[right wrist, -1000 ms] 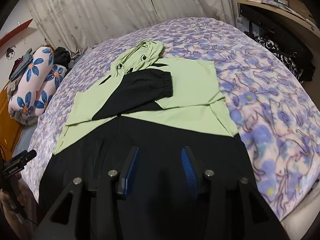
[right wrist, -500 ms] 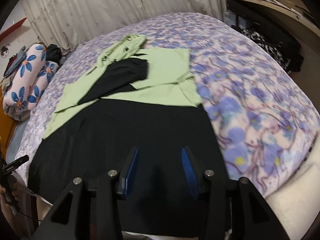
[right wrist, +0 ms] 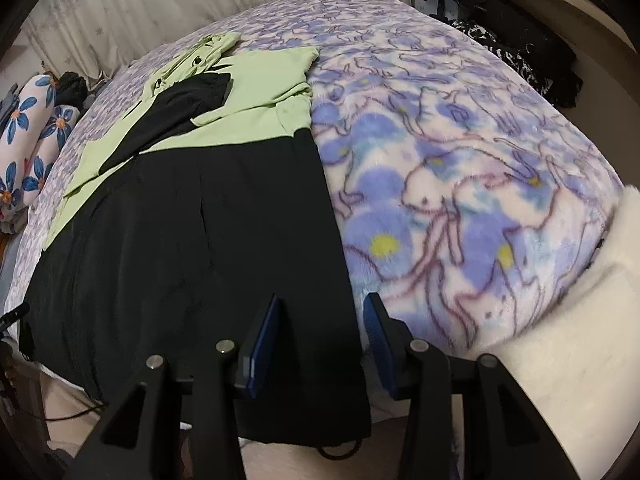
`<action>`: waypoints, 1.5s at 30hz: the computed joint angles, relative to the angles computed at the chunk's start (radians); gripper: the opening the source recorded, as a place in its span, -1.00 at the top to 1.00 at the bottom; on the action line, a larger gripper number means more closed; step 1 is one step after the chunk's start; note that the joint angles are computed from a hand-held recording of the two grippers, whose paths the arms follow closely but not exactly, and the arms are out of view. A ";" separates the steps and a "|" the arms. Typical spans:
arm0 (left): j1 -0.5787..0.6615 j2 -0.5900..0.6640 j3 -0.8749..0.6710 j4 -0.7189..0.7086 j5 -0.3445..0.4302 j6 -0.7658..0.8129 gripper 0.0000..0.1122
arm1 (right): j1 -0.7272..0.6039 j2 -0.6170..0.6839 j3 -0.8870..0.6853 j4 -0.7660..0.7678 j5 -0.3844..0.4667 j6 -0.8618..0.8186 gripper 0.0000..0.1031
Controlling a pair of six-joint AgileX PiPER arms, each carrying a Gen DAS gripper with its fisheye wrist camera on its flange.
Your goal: Fold large clothes
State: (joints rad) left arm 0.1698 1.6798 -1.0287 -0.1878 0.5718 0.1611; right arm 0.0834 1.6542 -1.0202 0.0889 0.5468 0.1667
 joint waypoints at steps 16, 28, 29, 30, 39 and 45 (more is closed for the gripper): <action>0.098 0.037 0.015 -0.310 0.036 0.396 -0.59 | -0.158 -0.027 0.076 0.577 0.147 -0.622 0.17; 0.159 0.024 0.010 -0.381 0.123 0.510 -0.35 | -0.183 0.032 0.098 0.766 0.140 -0.752 0.28; 0.152 0.019 0.010 -0.371 0.129 0.503 -0.35 | -0.185 0.033 0.101 0.774 0.137 -0.755 0.28; 0.150 0.015 0.011 -0.370 0.135 0.505 -0.35 | -0.186 0.034 0.103 0.781 0.135 -0.758 0.28; 0.123 0.016 0.047 -0.397 0.104 0.506 -0.35 | -0.149 0.050 0.084 0.713 0.093 -0.667 0.28; 0.061 0.002 0.011 -0.292 0.123 0.343 0.60 | -0.107 0.024 0.076 0.632 0.072 -0.584 0.66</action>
State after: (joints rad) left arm 0.2311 1.6821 -1.0174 -0.4801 0.6951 0.5040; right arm -0.0241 1.6780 -0.9438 0.7205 0.6188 -0.4170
